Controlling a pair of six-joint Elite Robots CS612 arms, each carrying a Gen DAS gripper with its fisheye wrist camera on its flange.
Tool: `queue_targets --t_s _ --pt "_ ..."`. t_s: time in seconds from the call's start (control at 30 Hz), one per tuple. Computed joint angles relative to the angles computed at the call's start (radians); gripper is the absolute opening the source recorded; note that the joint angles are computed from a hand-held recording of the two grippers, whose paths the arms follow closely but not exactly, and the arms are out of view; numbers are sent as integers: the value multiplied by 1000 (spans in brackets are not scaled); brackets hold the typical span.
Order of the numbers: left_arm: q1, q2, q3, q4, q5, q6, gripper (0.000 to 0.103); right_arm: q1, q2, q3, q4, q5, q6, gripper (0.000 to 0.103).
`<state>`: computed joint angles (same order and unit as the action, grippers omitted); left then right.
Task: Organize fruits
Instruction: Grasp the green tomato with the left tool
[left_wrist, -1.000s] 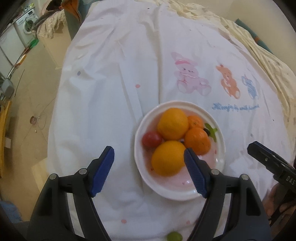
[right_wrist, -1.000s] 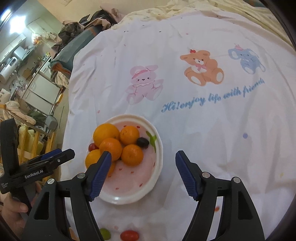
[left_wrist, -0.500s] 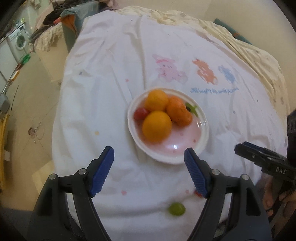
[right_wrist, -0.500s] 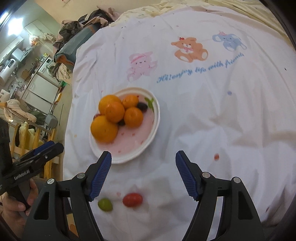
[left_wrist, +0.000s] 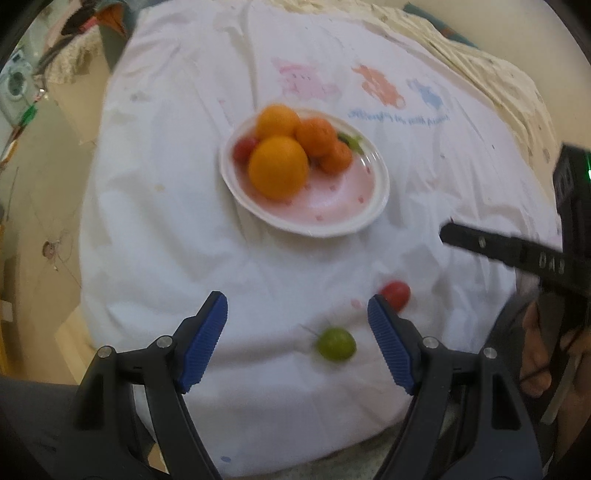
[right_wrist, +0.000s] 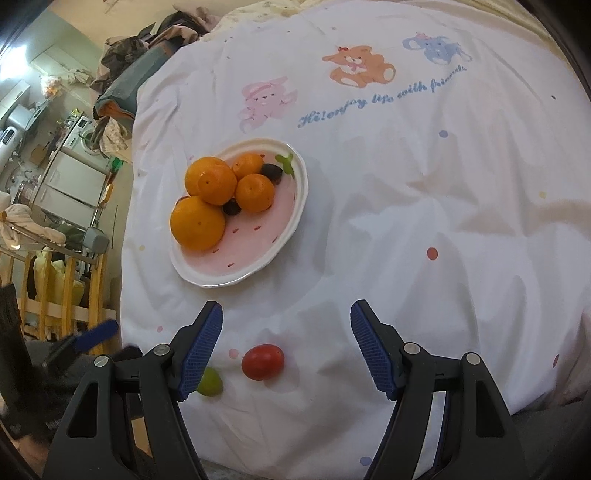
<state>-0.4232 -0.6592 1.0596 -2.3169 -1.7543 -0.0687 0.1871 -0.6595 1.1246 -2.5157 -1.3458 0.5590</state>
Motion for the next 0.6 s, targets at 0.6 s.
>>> queue_targets --t_s 0.6 --pt "-49 26 -11 198 22 282 46 -4 7 -8 -2 -18 48 74"
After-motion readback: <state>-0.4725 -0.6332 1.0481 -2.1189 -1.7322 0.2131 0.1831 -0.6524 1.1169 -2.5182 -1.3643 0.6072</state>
